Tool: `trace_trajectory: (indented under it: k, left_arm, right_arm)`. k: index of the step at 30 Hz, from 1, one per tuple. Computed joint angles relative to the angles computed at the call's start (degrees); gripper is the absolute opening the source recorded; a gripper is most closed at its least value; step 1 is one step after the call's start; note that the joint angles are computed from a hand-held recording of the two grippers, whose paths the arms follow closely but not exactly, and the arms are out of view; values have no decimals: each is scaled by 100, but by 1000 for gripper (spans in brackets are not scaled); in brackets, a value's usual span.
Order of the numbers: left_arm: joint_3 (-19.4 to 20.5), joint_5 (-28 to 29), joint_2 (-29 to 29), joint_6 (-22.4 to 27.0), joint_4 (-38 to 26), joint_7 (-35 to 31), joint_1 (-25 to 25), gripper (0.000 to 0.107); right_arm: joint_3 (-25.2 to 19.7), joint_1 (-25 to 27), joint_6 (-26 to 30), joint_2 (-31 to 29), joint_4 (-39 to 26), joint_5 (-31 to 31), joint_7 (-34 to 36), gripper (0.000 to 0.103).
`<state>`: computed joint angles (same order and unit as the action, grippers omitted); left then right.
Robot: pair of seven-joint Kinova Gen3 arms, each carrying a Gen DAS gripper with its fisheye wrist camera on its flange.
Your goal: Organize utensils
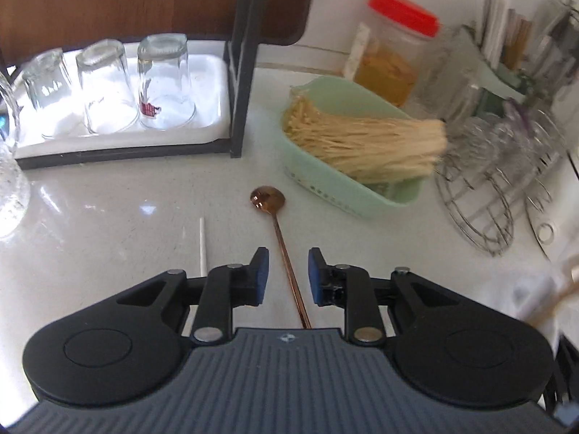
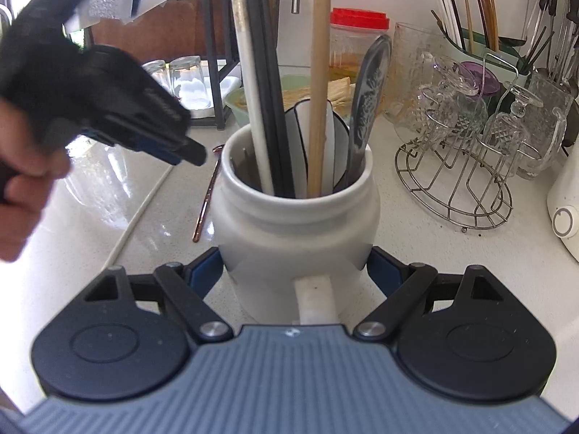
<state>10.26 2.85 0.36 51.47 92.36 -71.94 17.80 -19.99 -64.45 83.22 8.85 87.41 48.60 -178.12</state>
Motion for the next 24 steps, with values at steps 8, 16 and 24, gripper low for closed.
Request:
trace_trajectory:
  k: [8,16,24]
  left_arm:
    - [-54,-683,740,211,-583,608,230,27]
    - [-136,-1054,1132,435,-984,703,542,27]
    - [-188,-1653,1422,838,-1402,710,1032,3]
  right_arm:
    - [34,-59,101,73,-80,20,-86,89]
    - [64,-104,157,116,-108,45,-95,89]
    - [78,-80,93,91,-73,40,-80,89]
